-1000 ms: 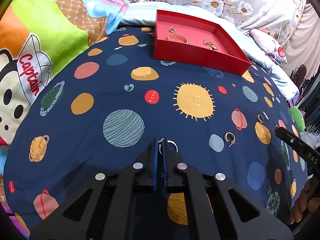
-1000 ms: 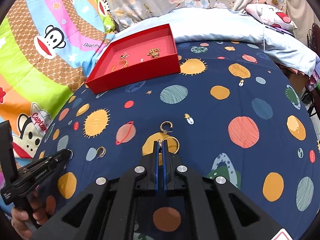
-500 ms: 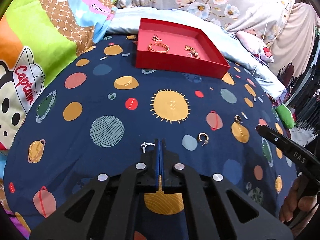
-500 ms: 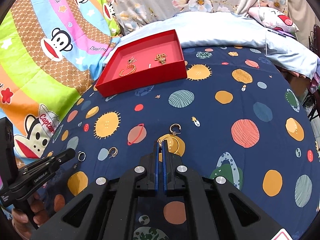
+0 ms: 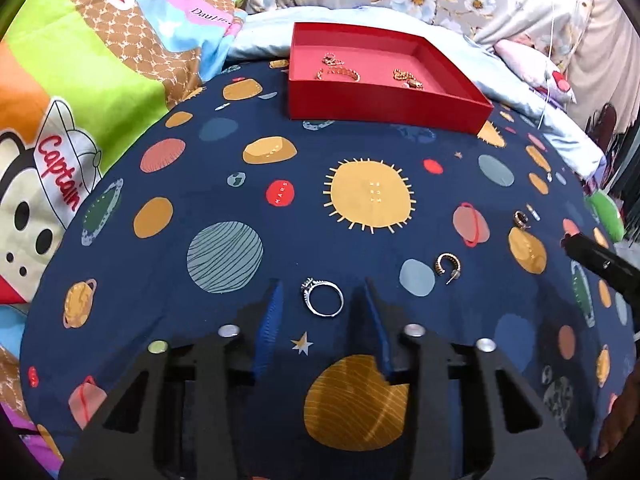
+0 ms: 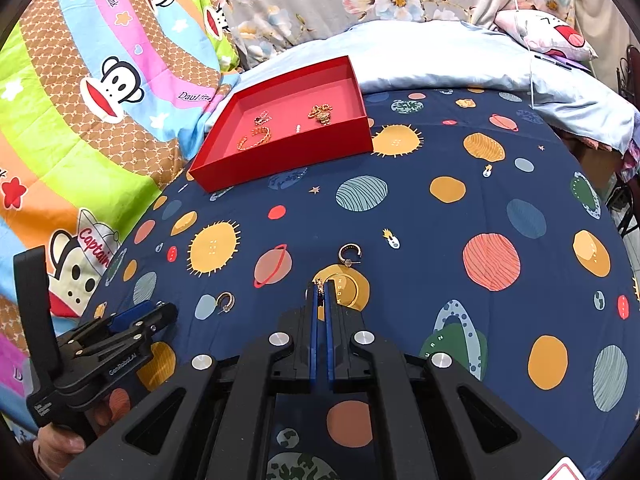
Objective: Organize jewelry
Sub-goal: 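Grasp the silver ring with the left tool while the right tool holds its ring, then carry both rings into the red tray and open both tools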
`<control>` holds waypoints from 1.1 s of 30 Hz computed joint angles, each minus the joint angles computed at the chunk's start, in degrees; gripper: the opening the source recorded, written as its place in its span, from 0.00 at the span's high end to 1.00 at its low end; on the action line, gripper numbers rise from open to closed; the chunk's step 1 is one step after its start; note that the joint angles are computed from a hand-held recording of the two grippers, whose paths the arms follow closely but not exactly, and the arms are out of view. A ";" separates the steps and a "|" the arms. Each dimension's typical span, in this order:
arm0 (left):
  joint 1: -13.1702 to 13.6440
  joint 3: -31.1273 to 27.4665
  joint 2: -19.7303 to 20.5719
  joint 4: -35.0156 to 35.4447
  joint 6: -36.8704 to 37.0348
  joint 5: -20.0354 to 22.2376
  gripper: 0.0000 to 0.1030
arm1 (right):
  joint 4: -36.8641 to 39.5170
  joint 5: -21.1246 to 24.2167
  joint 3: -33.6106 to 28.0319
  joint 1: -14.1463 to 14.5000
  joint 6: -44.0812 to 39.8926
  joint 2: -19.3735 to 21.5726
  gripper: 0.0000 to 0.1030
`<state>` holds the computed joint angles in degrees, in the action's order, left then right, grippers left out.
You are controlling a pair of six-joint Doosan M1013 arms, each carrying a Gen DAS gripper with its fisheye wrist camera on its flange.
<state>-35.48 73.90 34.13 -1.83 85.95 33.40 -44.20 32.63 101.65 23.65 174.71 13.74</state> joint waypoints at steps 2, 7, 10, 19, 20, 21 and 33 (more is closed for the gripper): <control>-0.15 0.12 -0.01 1.70 -1.61 -0.30 0.74 | 0.24 -0.28 0.05 -0.07 0.02 0.07 0.98; -0.17 0.49 -0.10 2.73 -1.81 -1.08 0.80 | 0.84 -0.56 0.00 -0.20 -0.45 0.31 0.98; 0.10 0.29 -0.09 0.53 -0.11 -0.73 0.80 | 0.88 -0.57 -0.06 -0.16 -0.51 0.33 0.98; 1.19 -0.73 -1.03 -9.05 6.44 -0.05 0.80 | -0.04 -1.19 -0.49 -0.31 -0.55 -0.24 0.98; 1.29 -1.18 -1.05 -10.12 7.38 -0.03 0.80 | -0.14 -1.35 -0.73 -0.50 -0.93 -0.31 0.98; 1.33 -1.70 -0.99 -10.59 7.79 0.00 0.80 | -0.06 -1.50 -0.89 -0.70 -1.37 -0.41 0.98; 1.10 -18.29 5.64 -10.65 10.09 0.48 0.80 | 4.40 -5.72 -9.20 -7.20 -14.73 2.05 0.98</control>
<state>-34.38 55.61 39.78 -12.48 96.03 33.87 -39.80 26.91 92.45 16.44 159.99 15.79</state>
